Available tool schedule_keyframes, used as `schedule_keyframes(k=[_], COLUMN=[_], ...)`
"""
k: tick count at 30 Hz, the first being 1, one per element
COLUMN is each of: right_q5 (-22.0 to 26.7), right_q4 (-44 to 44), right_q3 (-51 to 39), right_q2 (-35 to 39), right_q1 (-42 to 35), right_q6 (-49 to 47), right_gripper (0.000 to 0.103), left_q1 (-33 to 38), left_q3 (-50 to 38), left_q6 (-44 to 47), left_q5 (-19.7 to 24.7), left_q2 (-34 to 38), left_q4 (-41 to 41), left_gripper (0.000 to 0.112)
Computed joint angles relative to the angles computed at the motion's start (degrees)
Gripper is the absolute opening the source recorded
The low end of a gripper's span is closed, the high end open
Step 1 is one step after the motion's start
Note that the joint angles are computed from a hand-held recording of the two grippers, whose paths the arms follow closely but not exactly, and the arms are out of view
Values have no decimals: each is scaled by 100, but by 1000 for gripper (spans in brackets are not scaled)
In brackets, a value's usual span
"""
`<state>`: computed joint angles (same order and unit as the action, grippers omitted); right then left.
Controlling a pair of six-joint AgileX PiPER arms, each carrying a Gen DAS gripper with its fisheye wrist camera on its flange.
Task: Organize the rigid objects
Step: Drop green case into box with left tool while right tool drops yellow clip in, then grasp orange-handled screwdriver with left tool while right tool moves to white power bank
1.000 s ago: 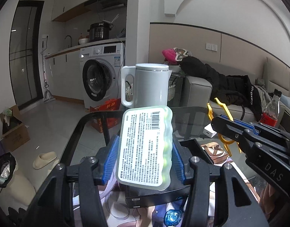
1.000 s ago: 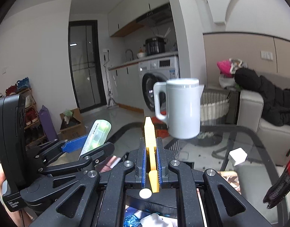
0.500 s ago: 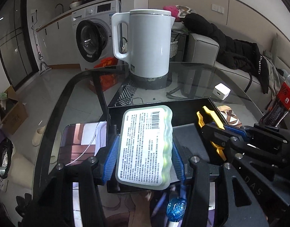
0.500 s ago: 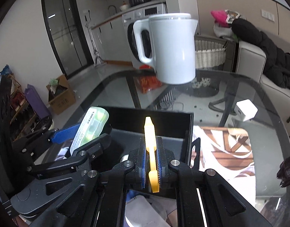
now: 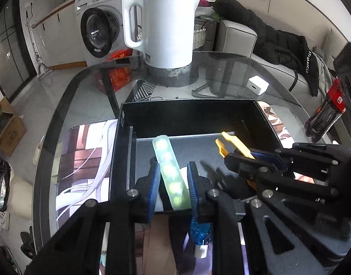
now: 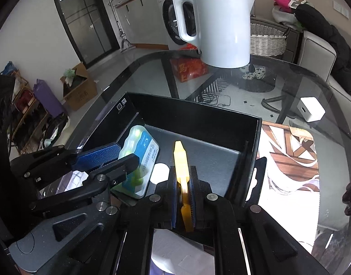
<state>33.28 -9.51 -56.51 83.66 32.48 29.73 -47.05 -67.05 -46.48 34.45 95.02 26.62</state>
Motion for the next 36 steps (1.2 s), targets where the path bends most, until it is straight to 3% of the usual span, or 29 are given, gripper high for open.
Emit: schedule_keyframes(k=[6, 8, 9, 12, 15, 18, 20, 22, 27, 31, 36], right_q5=[-137, -148, -153, -166, -136, 55, 299, 474, 823, 1032, 1088], right_q4=[190, 23, -136, -414, -982, -1452, -1641, -1523, -799, -423, 332], right_q3=[217, 316, 365, 512, 658, 699, 631, 576, 519, 591, 727], right_q2=[-349, -523, -605, -944, -1363, -1722, -1863, -1987, -2140, -2224, -2156], right_q1=[-51, 4, 71, 187, 506, 918, 1221, 1365, 1376, 1299, 902], right_q6=[-136, 41, 214, 435, 952, 1289, 1382, 1166, 132, -410, -1339], right_gripper=[12, 13, 14, 24, 27, 27, 27, 27, 27, 27, 27], left_q1=[-243, -283, -326, -425, -604, -880, -1134, -1357, -1469, -1642, -1717], left_q3=[163, 252, 313, 502, 726, 816, 823, 888, 885, 882, 921], left_q6=[-486, -530, -592, -499, -521, -574, -629, -747, 14, 245, 507], left_q5=[73, 77, 99, 67, 97, 344, 603, 763, 952, 1318, 1604], left_q2=[-295, -435, -520, -828, -1187, -1447, -1568, -1729, -2018, -2012, -1754], left_q4=[705, 777, 888, 916, 1058, 1249, 1379, 1494, 607, 252, -102], left_gripper=[31, 46, 49, 51, 52, 54, 66, 83, 87, 100, 100])
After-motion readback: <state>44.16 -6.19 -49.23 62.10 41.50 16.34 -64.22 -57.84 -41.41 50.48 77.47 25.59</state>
